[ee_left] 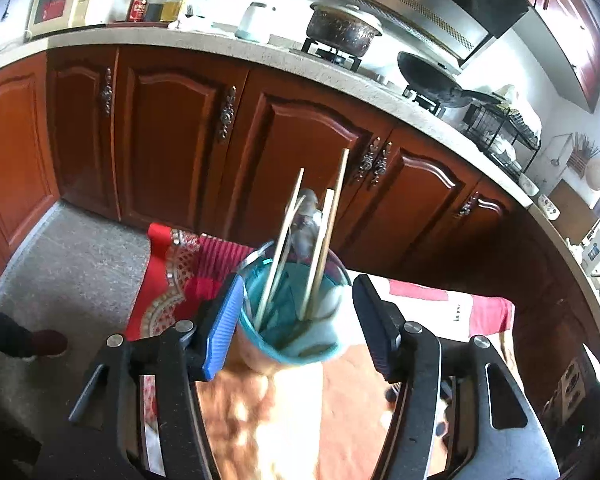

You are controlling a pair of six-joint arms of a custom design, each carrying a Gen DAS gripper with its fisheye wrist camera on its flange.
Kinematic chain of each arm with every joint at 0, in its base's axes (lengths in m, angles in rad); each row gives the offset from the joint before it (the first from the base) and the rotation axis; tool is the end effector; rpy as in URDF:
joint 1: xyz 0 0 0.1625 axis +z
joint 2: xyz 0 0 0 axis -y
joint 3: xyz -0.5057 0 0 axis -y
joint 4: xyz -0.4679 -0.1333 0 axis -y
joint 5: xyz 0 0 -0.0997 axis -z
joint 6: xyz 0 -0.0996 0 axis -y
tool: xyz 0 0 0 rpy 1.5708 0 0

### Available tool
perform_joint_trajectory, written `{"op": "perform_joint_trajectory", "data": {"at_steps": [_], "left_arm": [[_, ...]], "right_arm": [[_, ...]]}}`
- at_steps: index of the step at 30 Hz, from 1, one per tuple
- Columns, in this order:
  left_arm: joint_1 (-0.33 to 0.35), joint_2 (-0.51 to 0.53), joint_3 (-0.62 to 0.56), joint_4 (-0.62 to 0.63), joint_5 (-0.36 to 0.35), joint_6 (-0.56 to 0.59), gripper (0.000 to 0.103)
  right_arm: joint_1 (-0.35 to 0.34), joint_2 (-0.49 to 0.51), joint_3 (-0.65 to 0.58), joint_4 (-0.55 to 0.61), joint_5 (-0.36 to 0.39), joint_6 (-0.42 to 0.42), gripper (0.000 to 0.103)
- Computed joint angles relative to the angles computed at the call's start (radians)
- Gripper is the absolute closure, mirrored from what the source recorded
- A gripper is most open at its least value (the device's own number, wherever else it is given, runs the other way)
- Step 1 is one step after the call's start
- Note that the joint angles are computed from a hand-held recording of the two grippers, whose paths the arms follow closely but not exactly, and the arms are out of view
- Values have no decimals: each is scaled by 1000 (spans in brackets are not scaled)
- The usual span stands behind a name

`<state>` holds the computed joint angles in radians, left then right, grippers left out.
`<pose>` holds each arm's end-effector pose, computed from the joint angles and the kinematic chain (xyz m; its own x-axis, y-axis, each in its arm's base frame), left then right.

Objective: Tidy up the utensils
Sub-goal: 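Move both open tools back down to the remaining utensils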

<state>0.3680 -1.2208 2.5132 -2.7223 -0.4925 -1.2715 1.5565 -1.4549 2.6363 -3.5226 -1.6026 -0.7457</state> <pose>-0.2882 -0.3480 0.1270 -0.8988 -0.1971 -0.3914 0.2202 0.5691 -0.7922 0.1247 -0.3788 0.2299 -0.7409 -0.4601 0.4893 -0.6703 0.5518 -0.4961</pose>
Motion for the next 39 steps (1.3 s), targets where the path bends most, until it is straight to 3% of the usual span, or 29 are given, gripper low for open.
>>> {"op": "perform_joint_trajectory", "data": {"at_steps": [4, 6, 10, 15, 19, 23, 27, 29, 33, 39], "left_arm": [[-123, -30, 7, 208, -20, -218, 36], [-184, -10, 8, 275, -63, -313, 34], [-244, 83, 7, 228, -165, -361, 34], [-239, 228, -26, 99, -293, -319, 34], [-207, 295, -67, 57, -332, -249, 34], [-182, 340, -85, 13, -349, -202, 34], [-157, 361, -80, -24, -353, -179, 34], [-139, 368, -75, -38, -358, -172, 34], [-105, 381, -55, -86, -366, -163, 34], [-59, 394, -40, -152, -375, -125, 34]], "right_arm": [[-84, -259, 19, 243, 59, -12, 78], [-144, -393, 20, 392, 107, -33, 75], [-328, -653, 1, 739, 215, -92, 74], [-514, -773, -33, 997, 272, -170, 74], [-553, -734, -60, 1079, 237, -186, 74], [-520, -607, -93, 1076, 172, -125, 74], [-454, -454, -124, 1000, 90, -47, 74], [-418, -379, -134, 937, 43, -23, 66], [-352, -248, -154, 832, -36, 2, 63], [-235, -46, -183, 648, -225, 7, 63]]}}
